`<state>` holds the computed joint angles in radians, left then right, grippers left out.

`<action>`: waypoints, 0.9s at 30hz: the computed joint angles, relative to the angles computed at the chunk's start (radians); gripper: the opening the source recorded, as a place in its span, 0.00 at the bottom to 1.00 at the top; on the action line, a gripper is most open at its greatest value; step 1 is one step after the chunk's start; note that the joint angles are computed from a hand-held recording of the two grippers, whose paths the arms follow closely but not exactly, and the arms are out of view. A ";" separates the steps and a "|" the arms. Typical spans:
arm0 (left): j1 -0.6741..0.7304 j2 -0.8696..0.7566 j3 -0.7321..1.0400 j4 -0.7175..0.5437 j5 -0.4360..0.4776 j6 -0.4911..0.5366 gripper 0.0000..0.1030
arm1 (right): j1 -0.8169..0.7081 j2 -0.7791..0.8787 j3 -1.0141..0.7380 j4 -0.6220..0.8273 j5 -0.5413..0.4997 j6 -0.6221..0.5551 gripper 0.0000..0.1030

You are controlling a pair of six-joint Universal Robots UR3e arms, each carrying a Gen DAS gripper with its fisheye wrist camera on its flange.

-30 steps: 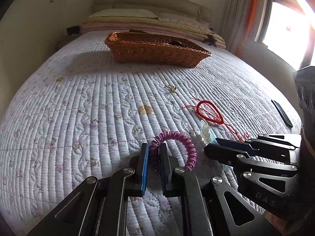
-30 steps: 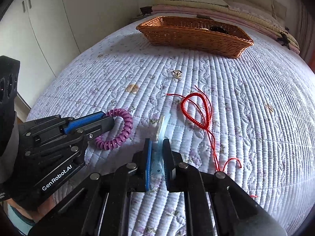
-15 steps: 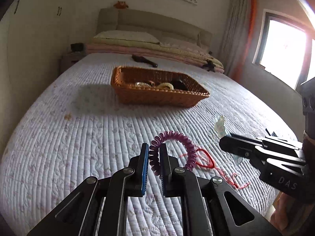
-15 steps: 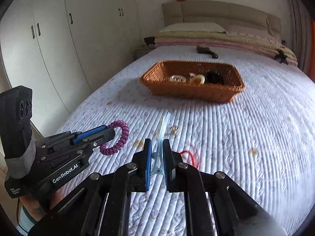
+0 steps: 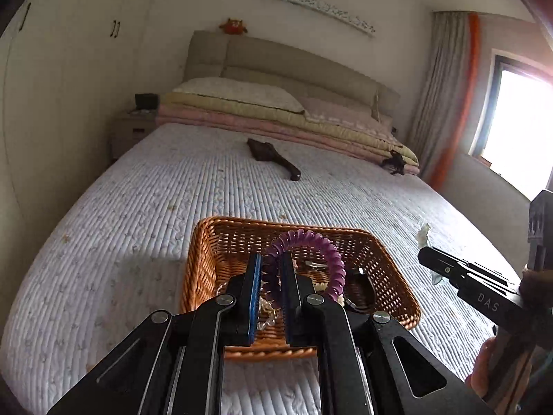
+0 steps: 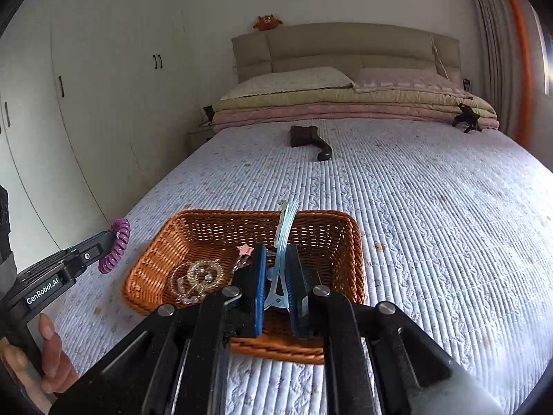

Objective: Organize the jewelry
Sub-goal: 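Drop purple hair tie in basket with left tool while right tool drops blue clip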

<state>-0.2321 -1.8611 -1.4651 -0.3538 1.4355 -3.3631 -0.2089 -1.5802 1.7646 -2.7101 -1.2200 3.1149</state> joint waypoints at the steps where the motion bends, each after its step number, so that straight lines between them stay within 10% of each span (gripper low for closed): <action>1: -0.003 -0.056 0.052 -0.017 0.004 -0.007 0.10 | -0.005 0.040 -0.014 -0.008 0.005 0.010 0.13; 23: -0.070 -0.263 0.112 0.033 0.079 0.052 0.12 | 0.004 0.224 0.056 -0.173 0.020 -0.028 0.13; 27: -0.064 -0.238 0.070 0.078 0.052 0.054 0.23 | -0.025 0.179 0.115 -0.227 0.033 -0.015 0.32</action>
<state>-0.2956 -2.0987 -1.3950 -0.2753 1.4873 -3.3092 -0.2344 -1.4014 1.8792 -2.9373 -1.1869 3.0997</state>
